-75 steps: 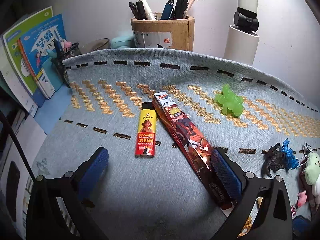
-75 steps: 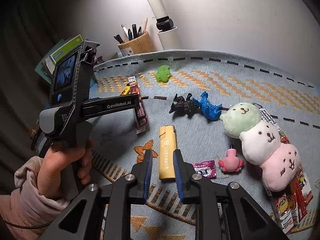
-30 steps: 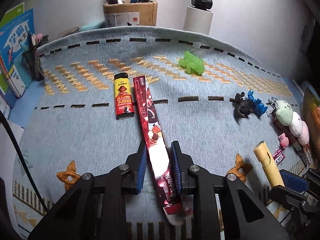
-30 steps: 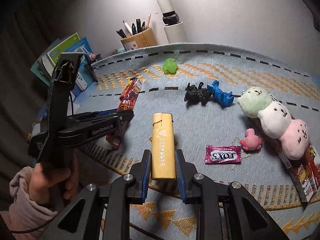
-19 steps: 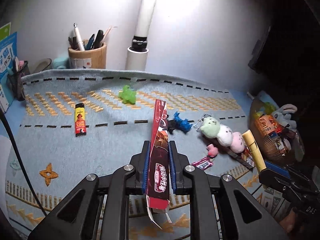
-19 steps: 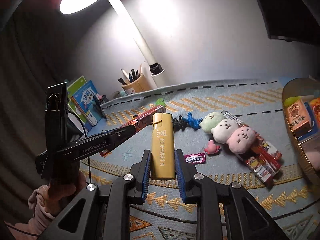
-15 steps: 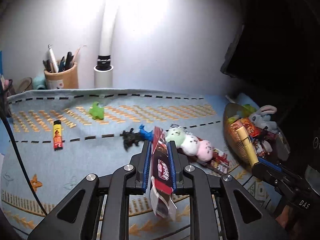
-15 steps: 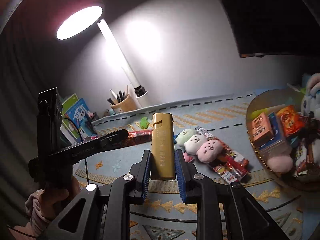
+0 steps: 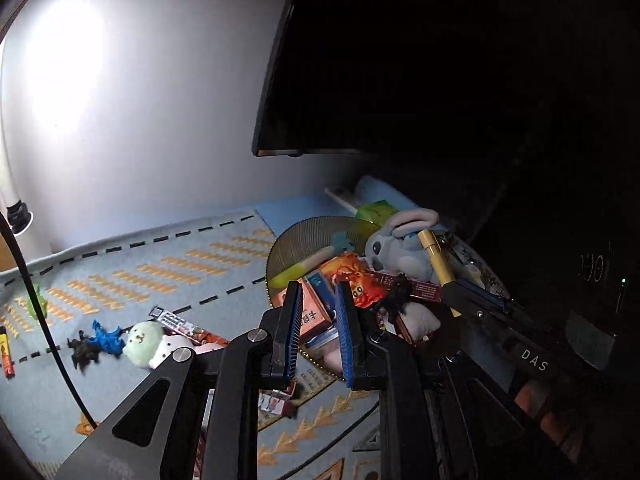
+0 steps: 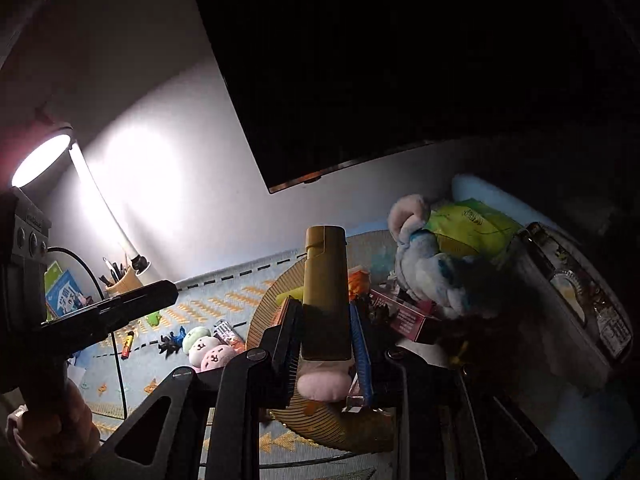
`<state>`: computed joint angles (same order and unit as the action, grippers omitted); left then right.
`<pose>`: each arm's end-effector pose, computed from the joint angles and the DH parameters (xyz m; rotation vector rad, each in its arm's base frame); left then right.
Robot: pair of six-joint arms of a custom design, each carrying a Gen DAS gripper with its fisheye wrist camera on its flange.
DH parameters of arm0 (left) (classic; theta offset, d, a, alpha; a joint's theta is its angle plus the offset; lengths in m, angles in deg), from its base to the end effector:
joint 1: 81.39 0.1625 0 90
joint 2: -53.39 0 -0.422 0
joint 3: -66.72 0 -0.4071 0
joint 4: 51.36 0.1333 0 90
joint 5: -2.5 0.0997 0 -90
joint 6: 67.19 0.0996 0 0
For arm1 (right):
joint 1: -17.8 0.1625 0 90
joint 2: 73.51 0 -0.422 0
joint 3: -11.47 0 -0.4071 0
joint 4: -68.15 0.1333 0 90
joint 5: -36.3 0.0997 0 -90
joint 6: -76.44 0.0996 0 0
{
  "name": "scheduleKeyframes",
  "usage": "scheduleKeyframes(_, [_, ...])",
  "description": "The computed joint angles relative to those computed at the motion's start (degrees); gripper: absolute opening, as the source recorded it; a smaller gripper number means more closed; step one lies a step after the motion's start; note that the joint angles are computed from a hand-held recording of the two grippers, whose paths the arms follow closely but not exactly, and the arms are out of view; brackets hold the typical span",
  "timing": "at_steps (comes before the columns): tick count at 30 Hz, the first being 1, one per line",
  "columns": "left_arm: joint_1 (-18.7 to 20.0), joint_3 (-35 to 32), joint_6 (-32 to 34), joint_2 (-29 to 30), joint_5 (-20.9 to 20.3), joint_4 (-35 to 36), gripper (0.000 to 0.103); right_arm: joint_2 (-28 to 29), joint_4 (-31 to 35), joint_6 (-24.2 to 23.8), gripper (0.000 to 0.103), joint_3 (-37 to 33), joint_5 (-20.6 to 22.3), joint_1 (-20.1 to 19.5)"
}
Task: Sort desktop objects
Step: 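Carry both items into the woven basket and open both tools, then grasp the yellow-red bottle with the left tool while the right tool grasps the dark red box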
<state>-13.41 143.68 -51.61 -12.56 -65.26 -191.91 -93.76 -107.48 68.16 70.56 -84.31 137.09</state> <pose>-0.1066 -0.7197 0.4625 0.6728 2.5538 -0.9745 0.4848 -0.6955 0.0672 0.5285 -2.4794 1.1965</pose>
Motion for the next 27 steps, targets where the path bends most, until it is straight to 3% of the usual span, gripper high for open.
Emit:
scheduleKeyframes(6, [0.99,-2.35,-1.77,3.73,-0.15,2.47,0.014,2.28,3.66,-1.05,0.023,-4.05,1.06,-0.57])
scheduleKeyframes(10, [1.46,-2.66,-2.38,4.09,1.23,4.22,0.014,4.61,6.50,-2.28,0.023,-7.85,-0.56,-0.45])
scheduleKeyframes(12, [2.09,-3.77,-4.00,4.19,1.42,7.06,0.028,5.46,6.91,-2.61,0.023,-8.78,-0.87,-0.44])
scheduleKeyframes(13, [2.61,-4.44,-5.06,4.07,0.87,8.63,0.029,5.55,6.95,-2.56,0.028,-8.78,-1.35,-0.40])
scheduleKeyframes(16, [5.19,-5.33,-8.14,2.49,-3.52,13.07,0.030,5.04,5.11,-1.56,0.058,-7.41,-3.31,-0.08])
scheduleKeyframes(19, [7.88,-4.72,-11.83,0.06,-6.73,14.79,0.030,3.10,0.95,-1.50,0.061,-3.36,-1.56,0.28])
scheduleKeyframes(21, [9.11,-2.71,-12.85,-2.57,-6.56,13.65,0.030,2.58,0.37,-1.33,0.061,-1.99,-1.18,0.81])
scheduleKeyframes(25, [11.82,0.60,-15.34,-7.82,-6.28,11.60,0.030,1.90,2.29,0.57,0.061,0.37,1.03,1.90])
scheduleKeyframes(27, [13.37,1.98,-16.94,-10.13,-6.23,10.38,0.037,1.74,3.75,2.70,0.061,1.81,3.61,2.32])
